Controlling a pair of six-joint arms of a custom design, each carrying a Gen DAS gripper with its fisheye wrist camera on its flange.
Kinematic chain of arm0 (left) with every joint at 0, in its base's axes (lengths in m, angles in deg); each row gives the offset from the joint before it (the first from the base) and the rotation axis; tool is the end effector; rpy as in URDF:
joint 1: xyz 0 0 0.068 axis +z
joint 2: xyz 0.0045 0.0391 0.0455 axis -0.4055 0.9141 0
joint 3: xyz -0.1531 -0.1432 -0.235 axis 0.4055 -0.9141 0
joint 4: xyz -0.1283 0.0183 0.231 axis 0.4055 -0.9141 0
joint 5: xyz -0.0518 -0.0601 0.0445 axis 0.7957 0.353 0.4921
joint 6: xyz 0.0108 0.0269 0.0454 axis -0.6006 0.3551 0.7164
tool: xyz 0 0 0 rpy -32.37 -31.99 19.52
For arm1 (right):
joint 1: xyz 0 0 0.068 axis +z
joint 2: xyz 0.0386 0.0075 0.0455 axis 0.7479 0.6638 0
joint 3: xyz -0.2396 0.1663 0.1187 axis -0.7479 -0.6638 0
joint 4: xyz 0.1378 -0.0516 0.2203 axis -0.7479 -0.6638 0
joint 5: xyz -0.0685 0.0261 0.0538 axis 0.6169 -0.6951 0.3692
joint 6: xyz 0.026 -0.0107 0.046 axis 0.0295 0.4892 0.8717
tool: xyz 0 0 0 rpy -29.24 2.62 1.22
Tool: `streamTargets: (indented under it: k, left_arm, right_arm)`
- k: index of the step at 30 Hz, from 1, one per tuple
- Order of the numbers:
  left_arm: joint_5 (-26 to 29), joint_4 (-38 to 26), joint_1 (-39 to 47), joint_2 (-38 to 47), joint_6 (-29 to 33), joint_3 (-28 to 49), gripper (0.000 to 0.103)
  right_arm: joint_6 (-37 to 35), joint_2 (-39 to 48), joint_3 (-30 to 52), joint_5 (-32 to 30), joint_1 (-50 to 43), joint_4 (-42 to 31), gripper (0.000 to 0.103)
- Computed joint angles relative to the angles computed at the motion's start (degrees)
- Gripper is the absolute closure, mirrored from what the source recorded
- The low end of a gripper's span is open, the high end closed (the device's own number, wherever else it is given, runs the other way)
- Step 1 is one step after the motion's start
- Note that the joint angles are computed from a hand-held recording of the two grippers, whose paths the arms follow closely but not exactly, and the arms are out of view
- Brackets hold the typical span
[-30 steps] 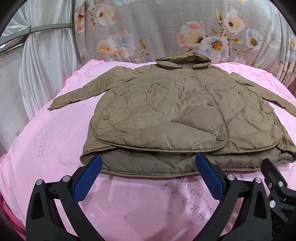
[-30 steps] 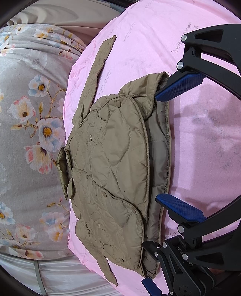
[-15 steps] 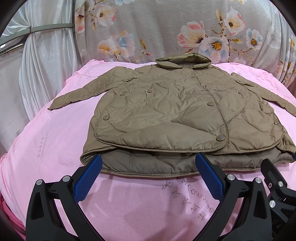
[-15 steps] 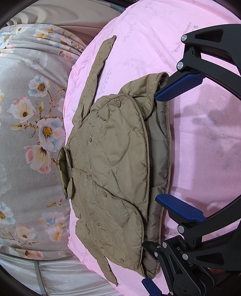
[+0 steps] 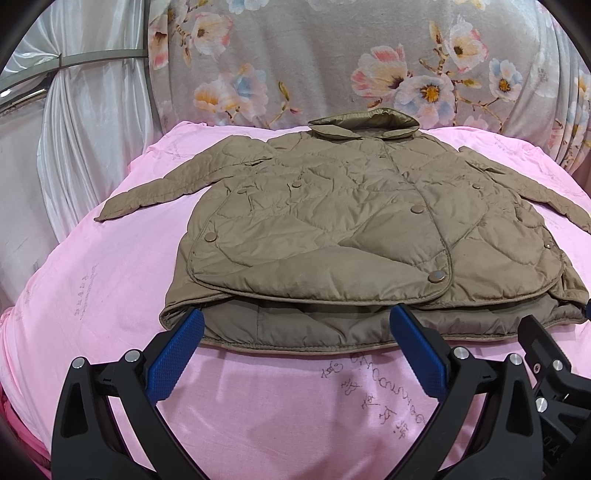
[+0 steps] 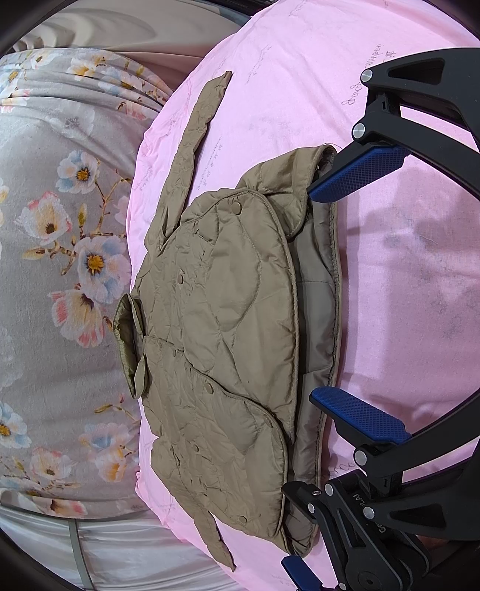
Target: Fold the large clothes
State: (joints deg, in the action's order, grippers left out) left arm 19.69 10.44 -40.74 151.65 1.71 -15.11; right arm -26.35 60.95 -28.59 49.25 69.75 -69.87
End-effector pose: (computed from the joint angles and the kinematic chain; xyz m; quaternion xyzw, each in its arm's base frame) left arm 0.3179 -0.0866 0.1497 0.0503 0.8872 0.0388 0.4570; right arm 0.2655 0.0851 0.2128 0.1415 0.8965 -0.0667 0.4145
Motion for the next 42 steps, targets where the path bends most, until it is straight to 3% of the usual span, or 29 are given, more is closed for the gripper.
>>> streamTargets:
  k: [8,12,16,20,26,34,37,39,41,42]
  left_arm:
    - [1.0,-0.9,-0.1,-3.6,-0.2,-1.2,0.005]
    - [4.6,-7.6,2.1,-5.9,-0.9,2.0,0.005]
    - [4.5,-12.9,3.7,-6.1,-0.3,7.4,0.005]
    - [5.1,-15.1,5.5,-4.5,1.5,12.1,0.005]
    - [5.3,-17.2,7.9,-0.1,2.6,19.5,0.005]
    - [3.6,-19.2,9.7,7.2,2.1,28.5,0.005]
    - [4.8,-21.2,10.5,9.3,1.3,31.2,0.005]
    - [3.8,-21.0,10.5,10.5,1.5,32.2,0.005]
    - [3.1,-21.1,10.5,11.4,1.8,33.2,0.005]
    - [2.9,-21.3,10.6,11.9,2.0,33.6,0.005]
  right_arm:
    - [-0.7,-3.0,-0.5,-5.7,-3.4,0.7,0.005]
    - [-2.0,-4.8,1.4,-12.4,-10.7,-1.2,0.005]
    - [-5.0,-4.8,1.8,-21.1,-23.2,3.0,0.005]
    - [-7.3,3.3,10.6,-29.7,-36.6,0.2,0.005]
    - [-3.8,21.4,27.3,-36.8,-50.4,-4.9,0.005]
    - [2.0,38.0,43.5,-41.8,-58.8,-8.6,0.005]
    - [3.4,42.0,46.0,-42.1,-59.8,-5.6,0.009]
    - [5.1,42.8,46.7,-40.8,-59.7,-3.5,0.02]
    - [5.8,44.5,49.7,-41.2,-59.6,-4.8,0.048]
    - [6.6,45.5,51.5,-41.4,-59.6,-5.6,0.057]
